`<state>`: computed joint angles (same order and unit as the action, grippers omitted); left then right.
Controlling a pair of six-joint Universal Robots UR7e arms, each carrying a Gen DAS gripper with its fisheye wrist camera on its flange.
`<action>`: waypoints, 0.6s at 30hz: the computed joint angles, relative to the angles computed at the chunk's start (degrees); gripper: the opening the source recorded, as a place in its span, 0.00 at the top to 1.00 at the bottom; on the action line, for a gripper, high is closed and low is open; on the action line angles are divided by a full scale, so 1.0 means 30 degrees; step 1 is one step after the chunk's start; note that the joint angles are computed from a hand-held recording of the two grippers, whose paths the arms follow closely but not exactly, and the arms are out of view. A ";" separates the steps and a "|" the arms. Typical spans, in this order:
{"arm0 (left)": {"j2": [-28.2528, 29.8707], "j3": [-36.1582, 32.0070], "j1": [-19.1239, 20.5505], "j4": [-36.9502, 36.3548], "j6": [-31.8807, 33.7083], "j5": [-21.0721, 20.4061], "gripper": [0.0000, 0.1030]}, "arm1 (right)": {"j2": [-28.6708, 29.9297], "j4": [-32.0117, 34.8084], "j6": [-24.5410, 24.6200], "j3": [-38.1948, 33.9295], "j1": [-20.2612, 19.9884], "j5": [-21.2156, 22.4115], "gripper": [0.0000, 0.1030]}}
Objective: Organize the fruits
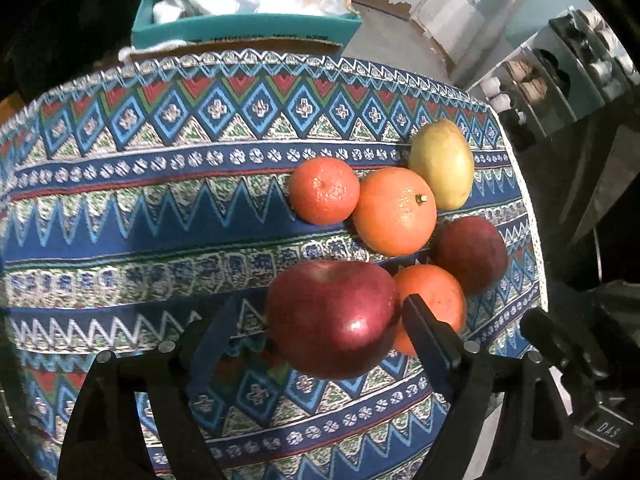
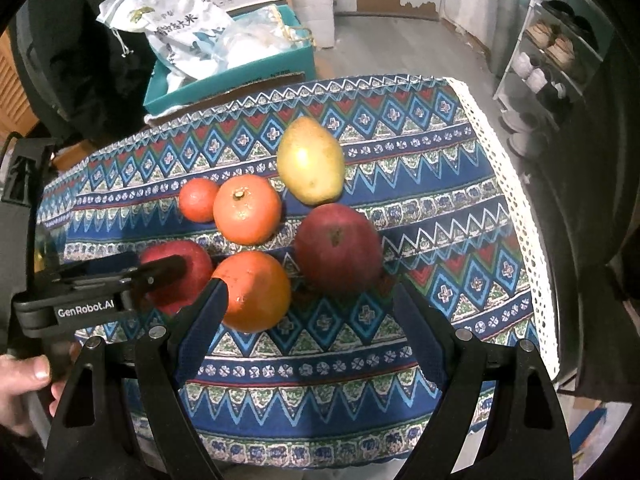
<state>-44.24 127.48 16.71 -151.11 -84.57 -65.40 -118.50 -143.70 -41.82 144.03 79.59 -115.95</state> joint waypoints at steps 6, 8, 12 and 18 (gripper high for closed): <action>0.0640 0.0273 0.0281 -0.1703 0.0185 -0.0439 0.17 | 0.0232 -0.0289 0.0076 0.0033 -0.0073 -0.0158 0.17; 0.0835 0.0379 0.0424 -0.2311 0.0309 -0.0583 0.17 | 0.0247 -0.0340 0.0055 0.0054 -0.0074 -0.0217 0.17; 0.1276 0.0881 0.0532 -0.4434 0.0371 -0.0954 0.24 | 0.0397 -0.0504 0.0126 0.0086 -0.0102 -0.0357 0.17; 0.1121 0.1178 0.0383 -0.4604 0.0640 -0.0763 0.25 | 0.0550 -0.0581 0.0134 0.0245 -0.0197 -0.0451 0.17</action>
<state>-40.88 131.01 17.86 -164.93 -82.66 -67.69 -116.85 -145.44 -41.42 144.77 79.00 -117.30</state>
